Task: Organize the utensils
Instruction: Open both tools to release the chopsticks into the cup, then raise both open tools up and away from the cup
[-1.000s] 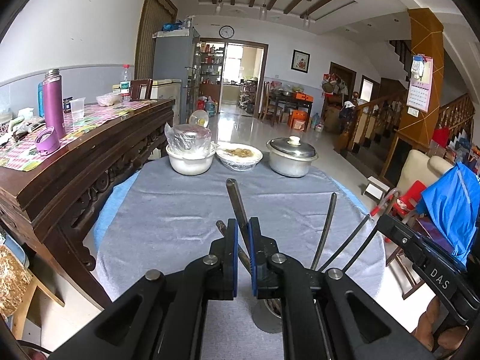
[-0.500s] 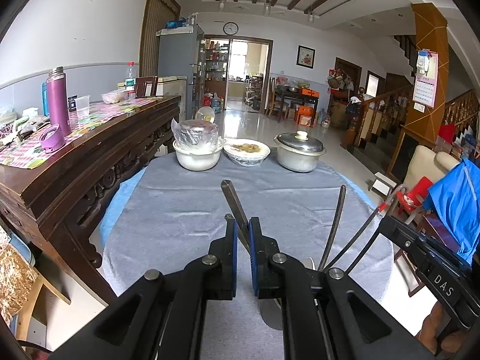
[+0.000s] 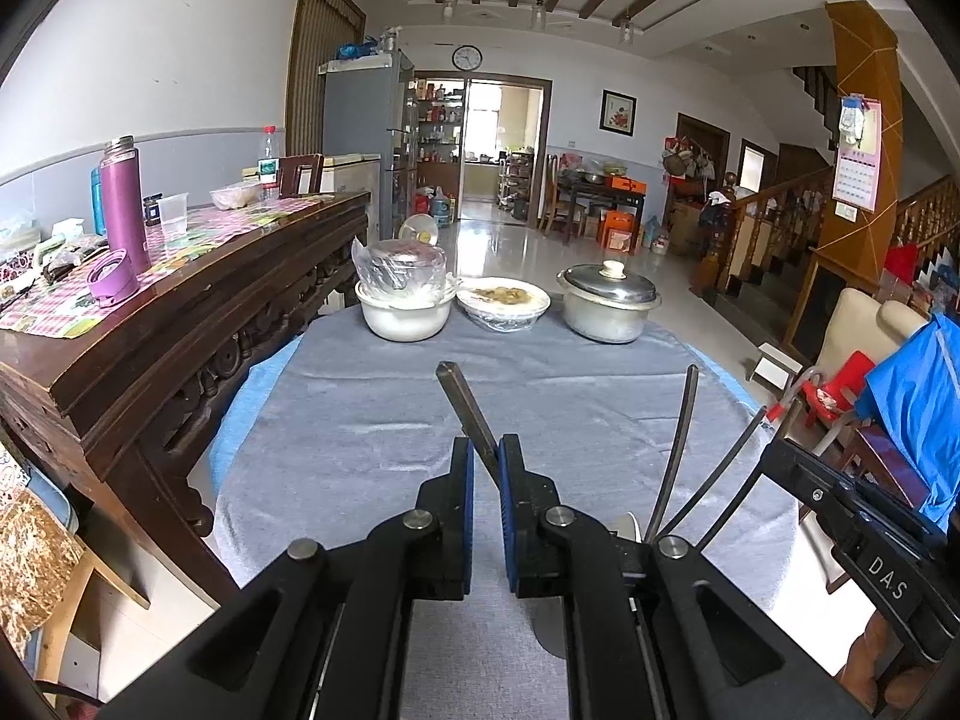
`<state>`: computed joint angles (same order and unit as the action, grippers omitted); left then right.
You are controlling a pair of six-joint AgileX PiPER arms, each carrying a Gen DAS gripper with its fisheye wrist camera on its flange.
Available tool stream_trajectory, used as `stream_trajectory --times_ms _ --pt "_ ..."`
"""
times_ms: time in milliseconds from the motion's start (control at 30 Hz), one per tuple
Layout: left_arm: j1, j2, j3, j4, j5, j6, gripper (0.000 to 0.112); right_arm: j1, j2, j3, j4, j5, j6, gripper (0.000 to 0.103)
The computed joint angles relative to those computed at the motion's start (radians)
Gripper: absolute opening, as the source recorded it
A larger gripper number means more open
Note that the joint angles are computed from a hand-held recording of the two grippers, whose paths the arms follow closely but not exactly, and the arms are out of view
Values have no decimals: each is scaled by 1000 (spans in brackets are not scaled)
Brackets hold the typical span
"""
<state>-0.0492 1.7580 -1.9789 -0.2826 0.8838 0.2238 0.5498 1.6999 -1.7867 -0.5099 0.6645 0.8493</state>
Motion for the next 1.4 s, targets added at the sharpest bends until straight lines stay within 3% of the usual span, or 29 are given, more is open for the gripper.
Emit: stream_trajectory --times_ms 1400 --pt "3 8 12 11 -12 -13 9 25 29 -35 -24 36 -1 6"
